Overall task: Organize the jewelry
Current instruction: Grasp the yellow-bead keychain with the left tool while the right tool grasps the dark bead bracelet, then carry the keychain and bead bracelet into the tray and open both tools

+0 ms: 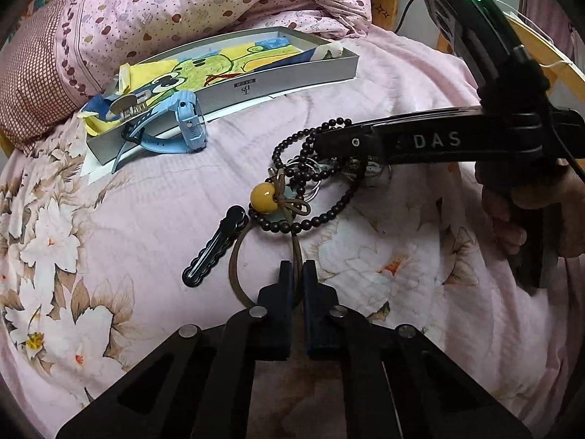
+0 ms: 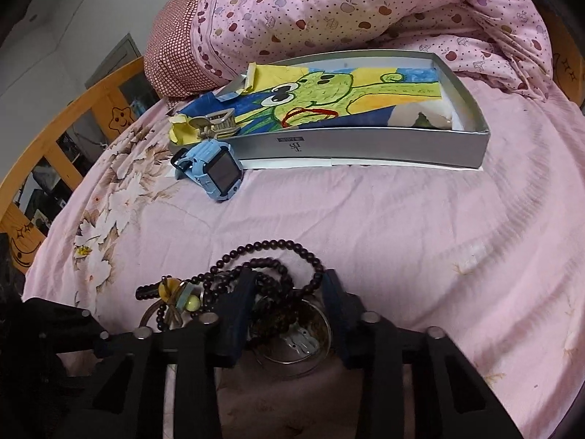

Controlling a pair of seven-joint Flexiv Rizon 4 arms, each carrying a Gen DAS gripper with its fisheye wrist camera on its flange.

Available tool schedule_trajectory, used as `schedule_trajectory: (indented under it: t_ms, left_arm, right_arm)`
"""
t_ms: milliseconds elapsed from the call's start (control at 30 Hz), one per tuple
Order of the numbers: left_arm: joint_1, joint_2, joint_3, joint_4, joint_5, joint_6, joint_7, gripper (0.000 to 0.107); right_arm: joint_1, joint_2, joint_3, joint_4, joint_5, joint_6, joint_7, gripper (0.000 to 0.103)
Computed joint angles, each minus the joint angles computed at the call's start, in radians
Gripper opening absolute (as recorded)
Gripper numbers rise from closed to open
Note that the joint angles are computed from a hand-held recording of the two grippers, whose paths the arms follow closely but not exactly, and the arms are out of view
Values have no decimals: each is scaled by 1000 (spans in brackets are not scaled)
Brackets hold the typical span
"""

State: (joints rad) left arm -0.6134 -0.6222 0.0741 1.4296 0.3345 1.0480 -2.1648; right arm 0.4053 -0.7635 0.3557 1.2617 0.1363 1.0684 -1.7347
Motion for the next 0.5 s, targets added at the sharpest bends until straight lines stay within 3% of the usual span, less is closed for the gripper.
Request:
schedule_trajectory:
  t_ms: [200,500]
  left_arm:
    - [7,34,-9,47,-16,25,-24,3]
    - [15,93,-32,122,-34,80,-24,3]
  right_arm:
    - [-3,30,0,36,7,28,2,13]
    - [-37,115,40,124,38,146,-3,12]
